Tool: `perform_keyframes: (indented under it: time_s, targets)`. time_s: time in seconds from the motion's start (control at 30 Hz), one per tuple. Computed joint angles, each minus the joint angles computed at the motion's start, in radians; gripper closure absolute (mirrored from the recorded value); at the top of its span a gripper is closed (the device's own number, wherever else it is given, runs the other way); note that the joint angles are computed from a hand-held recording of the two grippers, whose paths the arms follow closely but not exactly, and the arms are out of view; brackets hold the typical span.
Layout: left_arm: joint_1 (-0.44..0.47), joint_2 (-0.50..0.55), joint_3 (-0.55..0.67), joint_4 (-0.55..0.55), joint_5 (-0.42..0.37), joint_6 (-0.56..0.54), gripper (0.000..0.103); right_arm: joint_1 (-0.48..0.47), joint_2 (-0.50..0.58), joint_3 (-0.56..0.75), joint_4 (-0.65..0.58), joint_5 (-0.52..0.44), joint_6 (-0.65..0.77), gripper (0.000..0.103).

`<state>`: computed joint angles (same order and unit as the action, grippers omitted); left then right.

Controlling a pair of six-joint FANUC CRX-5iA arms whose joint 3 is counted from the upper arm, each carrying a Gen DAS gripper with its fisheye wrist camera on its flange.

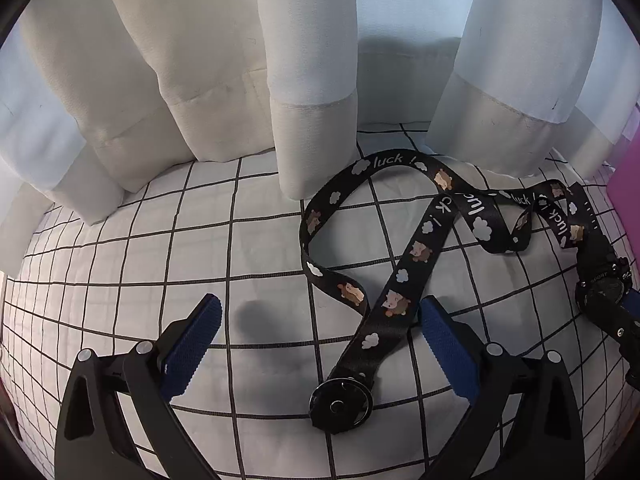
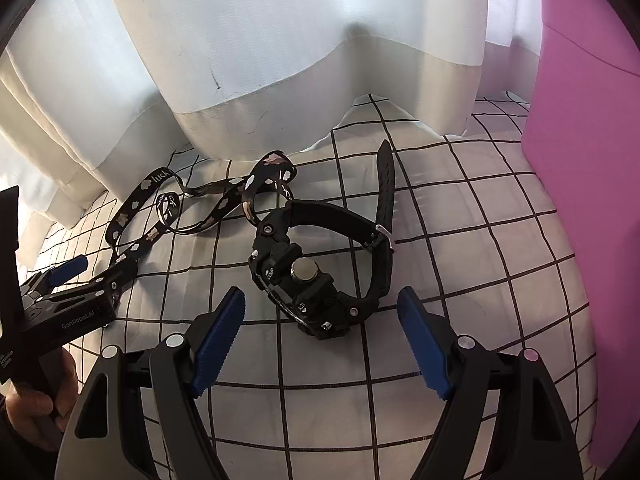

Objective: Organize jewelry
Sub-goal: 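Close the left tool on the black lanyard while the right tool closes on the black watch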

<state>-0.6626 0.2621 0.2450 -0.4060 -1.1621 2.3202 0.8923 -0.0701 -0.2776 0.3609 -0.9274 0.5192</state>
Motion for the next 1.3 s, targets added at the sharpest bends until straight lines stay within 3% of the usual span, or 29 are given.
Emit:
perform_keyframes:
  time_s: [0.53,0.9,1.07,1.13,1.17,1.3]
  targets:
    - [0.069,0.085,0.077,0.064,0.057,-0.042,0.005,-0.011,0.059,0.01,0.07,0.007,0.002,0.027]
    - [0.04,0.138,0.133,-0.002,0.061,0.034,0.006,-0.001,0.107,-0.001,0.179,0.012,0.002,0.021]
    - [0.012,0.099,0.073,-0.015,0.082,0.06,0.008,-0.009,0.103,0.0,0.159,0.024,0.03,0.022]
    - [0.002,0.081,0.044,-0.023,0.107,0.059,0.017,0.002,0.085,-0.014,0.161,0.024,0.026,0.025]
    - [-0.002,0.074,0.035,-0.023,0.116,0.054,0.021,0.003,0.081,-0.019,0.165,0.028,0.025,0.031]
    - [-0.008,0.04,-0.009,-0.018,0.152,0.035,0.055,0.008,0.06,-0.037,0.162,0.041,0.018,0.032]
